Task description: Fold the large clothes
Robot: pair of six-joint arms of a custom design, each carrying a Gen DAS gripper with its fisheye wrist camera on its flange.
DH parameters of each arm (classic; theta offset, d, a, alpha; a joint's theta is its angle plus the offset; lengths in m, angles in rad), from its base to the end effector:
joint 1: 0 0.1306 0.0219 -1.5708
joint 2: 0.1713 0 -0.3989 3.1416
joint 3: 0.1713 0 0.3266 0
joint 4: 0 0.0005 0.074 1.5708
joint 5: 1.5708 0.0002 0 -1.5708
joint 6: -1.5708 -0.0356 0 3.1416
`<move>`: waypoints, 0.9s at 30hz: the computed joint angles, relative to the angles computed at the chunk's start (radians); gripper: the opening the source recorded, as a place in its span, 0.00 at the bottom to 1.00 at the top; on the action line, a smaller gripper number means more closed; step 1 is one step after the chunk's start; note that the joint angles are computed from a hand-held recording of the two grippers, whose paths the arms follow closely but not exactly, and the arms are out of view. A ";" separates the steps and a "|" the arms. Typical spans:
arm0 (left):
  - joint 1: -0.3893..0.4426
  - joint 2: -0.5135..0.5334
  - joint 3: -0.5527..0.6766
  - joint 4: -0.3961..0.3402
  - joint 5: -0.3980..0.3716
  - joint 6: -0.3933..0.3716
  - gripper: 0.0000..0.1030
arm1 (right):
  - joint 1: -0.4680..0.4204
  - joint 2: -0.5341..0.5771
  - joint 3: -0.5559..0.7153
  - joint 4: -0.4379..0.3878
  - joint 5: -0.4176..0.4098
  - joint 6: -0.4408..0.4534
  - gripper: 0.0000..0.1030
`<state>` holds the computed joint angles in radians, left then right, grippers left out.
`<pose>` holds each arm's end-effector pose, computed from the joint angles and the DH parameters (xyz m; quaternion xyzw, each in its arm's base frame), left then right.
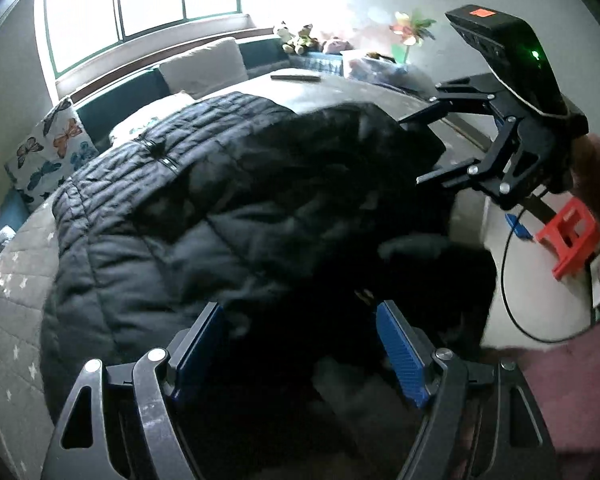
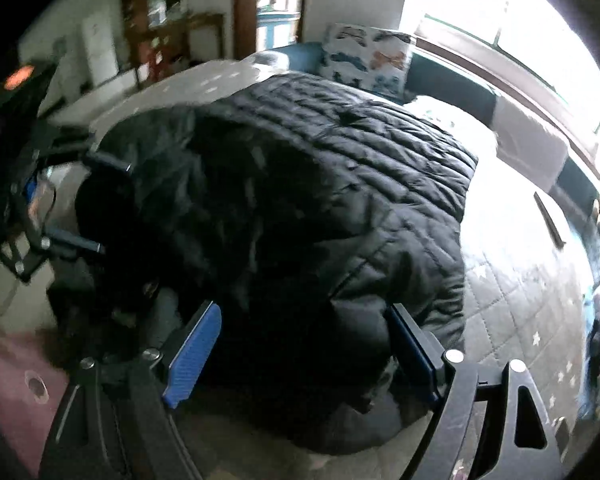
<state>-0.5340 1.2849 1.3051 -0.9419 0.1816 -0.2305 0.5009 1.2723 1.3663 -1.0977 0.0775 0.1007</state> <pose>0.3137 -0.1936 0.4465 0.3789 0.8650 -0.1330 0.3009 0.3130 0.1677 0.4645 -0.2739 0.9195 0.0191 0.2814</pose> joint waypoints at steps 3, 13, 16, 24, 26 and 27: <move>-0.018 -0.004 -0.036 -0.003 -0.022 -0.003 0.80 | 0.044 -0.001 -0.049 0.005 0.082 0.048 0.89; 0.049 -0.056 0.030 -0.017 0.032 0.027 0.81 | -0.154 0.015 0.054 -0.044 -0.008 -0.041 0.89; 0.108 -0.056 0.053 0.002 0.029 0.059 0.81 | -0.236 0.004 0.081 -0.053 -0.180 -0.108 0.89; 0.315 0.101 0.159 0.049 0.059 0.143 0.81 | -0.232 -0.052 0.097 0.077 -0.161 -0.166 0.89; 0.340 0.146 0.173 0.025 0.121 0.173 0.81 | -0.209 -0.035 0.097 0.101 -0.183 -0.173 0.89; 0.343 0.156 0.174 0.022 0.138 0.181 0.81 | -0.207 -0.018 0.099 0.110 -0.195 -0.166 0.89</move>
